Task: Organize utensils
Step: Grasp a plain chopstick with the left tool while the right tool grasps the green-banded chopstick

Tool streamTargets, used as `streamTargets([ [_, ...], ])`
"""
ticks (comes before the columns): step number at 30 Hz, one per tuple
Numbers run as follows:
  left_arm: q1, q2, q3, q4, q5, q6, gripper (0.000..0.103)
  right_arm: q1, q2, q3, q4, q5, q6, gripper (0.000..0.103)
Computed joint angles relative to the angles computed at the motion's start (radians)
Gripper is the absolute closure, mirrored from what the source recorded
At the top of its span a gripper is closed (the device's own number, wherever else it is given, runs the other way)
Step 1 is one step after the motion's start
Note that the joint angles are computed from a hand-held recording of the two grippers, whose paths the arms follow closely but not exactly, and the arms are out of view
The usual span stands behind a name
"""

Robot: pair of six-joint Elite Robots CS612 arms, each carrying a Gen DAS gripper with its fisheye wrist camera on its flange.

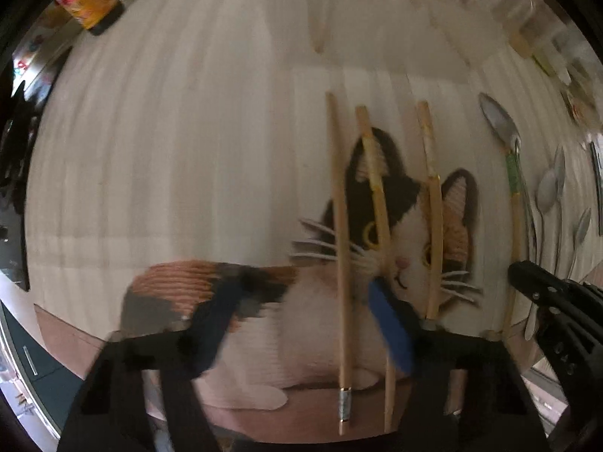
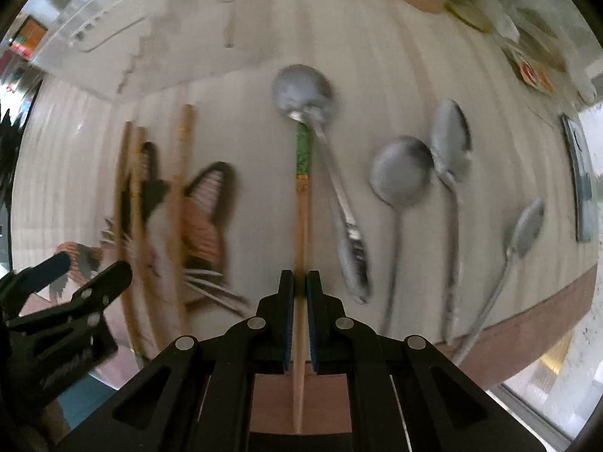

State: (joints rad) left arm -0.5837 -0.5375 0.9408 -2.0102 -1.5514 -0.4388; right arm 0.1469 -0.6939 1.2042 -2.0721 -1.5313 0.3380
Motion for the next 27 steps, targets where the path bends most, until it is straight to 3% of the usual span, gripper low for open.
streamTargets([
  [3, -0.002, -0.007, 0.014, -0.029, 0.009, 0.006, 0.067, -0.009, -0.013, 0.027, -0.020, 0.010, 0.009, 0.096],
  [5, -0.001, -0.011, 0.019, -0.033, 0.015, 0.014, 0.092, -0.006, -0.017, 0.035, -0.025, -0.005, 0.008, 0.096],
  [6, 0.000, -0.012, 0.020, -0.027, 0.014, 0.015, 0.096, -0.001, -0.015, 0.030, -0.019, -0.019, 0.006, 0.096],
  [10, 0.017, -0.028, 0.037, 0.004, 0.015, -0.017, 0.098, 0.014, 0.005, -0.015, 0.014, -0.068, -0.037, 0.096],
  [16, 0.036, -0.050, 0.075, 0.002, 0.006, -0.046, 0.098, 0.027, 0.009, -0.033, 0.048, 0.011, -0.027, 0.096],
  [27, 0.032, -0.047, 0.068, 0.015, 0.006, -0.048, 0.098, 0.040, 0.019, -0.068, 0.117, -0.003, -0.040, 0.095],
])
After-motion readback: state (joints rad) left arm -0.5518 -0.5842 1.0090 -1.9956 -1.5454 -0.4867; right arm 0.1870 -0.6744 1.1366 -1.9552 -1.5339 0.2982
